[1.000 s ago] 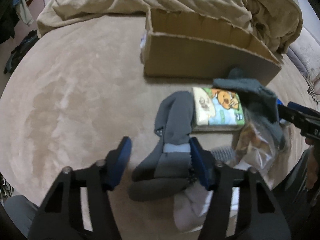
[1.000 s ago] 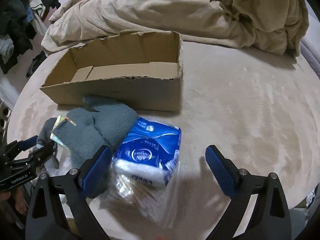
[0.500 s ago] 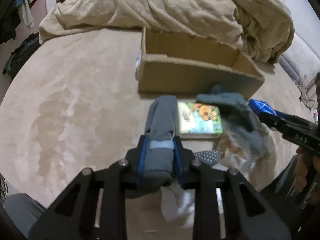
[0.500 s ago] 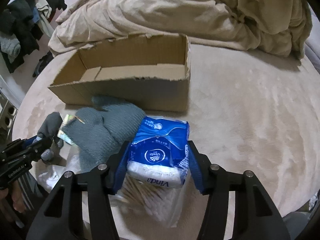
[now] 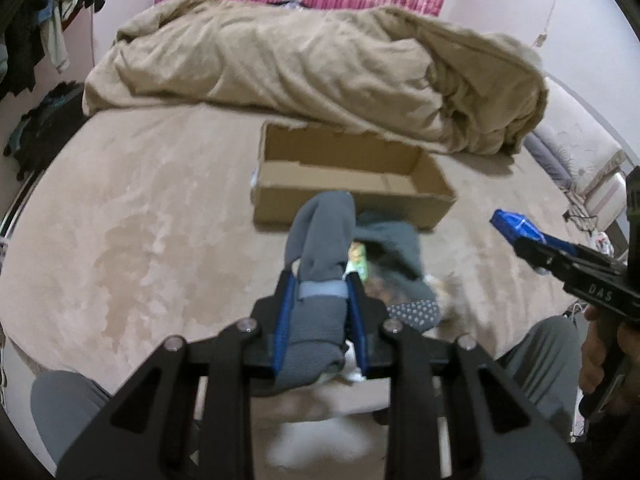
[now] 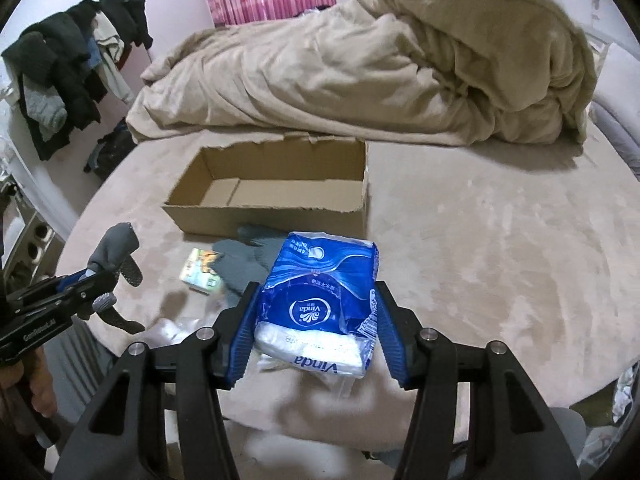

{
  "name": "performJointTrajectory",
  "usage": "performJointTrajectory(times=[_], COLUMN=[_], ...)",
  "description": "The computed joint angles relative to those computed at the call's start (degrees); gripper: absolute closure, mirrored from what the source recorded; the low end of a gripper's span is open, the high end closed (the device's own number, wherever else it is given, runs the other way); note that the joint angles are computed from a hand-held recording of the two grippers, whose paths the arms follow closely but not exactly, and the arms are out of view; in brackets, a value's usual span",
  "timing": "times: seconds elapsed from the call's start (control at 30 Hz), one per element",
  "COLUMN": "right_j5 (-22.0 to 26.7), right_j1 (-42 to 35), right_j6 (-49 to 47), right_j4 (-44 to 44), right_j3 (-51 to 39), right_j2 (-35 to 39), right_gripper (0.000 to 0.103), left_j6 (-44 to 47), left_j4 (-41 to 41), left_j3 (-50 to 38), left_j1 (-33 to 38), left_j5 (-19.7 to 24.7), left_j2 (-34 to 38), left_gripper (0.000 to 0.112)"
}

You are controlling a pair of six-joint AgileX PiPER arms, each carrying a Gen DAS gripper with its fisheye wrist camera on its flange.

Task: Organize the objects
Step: 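Carry the glove into the box and open the left tool while the right tool drops the Vinda pack in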

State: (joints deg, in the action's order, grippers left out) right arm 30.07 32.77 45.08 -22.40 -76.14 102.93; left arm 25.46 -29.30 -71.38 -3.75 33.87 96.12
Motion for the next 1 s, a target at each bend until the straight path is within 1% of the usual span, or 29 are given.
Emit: performJointTrajectory(times=[0.07,0.13,0.17,0.23,0.33,0.5,0.63,0.73,0.9,1.0], right_j5=[0.92,1.22,1.51,1.51,1.27,-0.47,-1.86,-2.02,-0.94,1.23], right_j1=[0.47,0.49,0.48,0.15,-0.78,-3.56,-5.64,-7.52,-9.24,-10.07], right_j6=[0.5,0.57,1.28,1.64,0.9,-1.45,-4.54,-9.49,-15.4,-20.24], right_j4=[-0.79,-1.21,-2.18,-2.66,-3.01,-2.19,-0.04,4.19,9.03,13.18], right_j3=[-0.12,-0.35,-0.64,-0.76,-2.0,-6.56,-11.18,-16.47,-24.96,-31.64], right_j2=[-1.92,-3.04,-3.6,-4.12,-3.62,0.43,4.94,10.13,17.98,23.57], right_gripper=[0.046,0.046,0.046,0.046,0.046,0.046,0.046,0.046,0.046,0.046], left_j6=[0.21,-0.3,-1.53,-2.58,-3.14,-4.61,-6.8,-8.03,-11.43,-12.22], left_j4=[-0.78,0.28,1.64,1.81,1.74,2.03,3.6,4.83,6.99,7.17], left_j3=[-0.49,-1.03,-1.68,-4.34,-7.54,-14.15,-22.47,-28.93,-41.61,-49.27], left_j1=[-0.54,-1.51,-2.1,-2.46,-3.22,-4.39,-5.56,-6.38,-7.41,-7.9], left_j5=[0.65,-0.3,-0.73,0.6,0.8,0.54,1.14,2.2,6.88,9.88], left_j2=[-1.7,-2.42,-2.24,-0.75,0.78,5.28,12.03,17.61,28.61,34.73], left_gripper=[0.086,0.086,0.086,0.086,0.086,0.086,0.086,0.086,0.086,0.086])
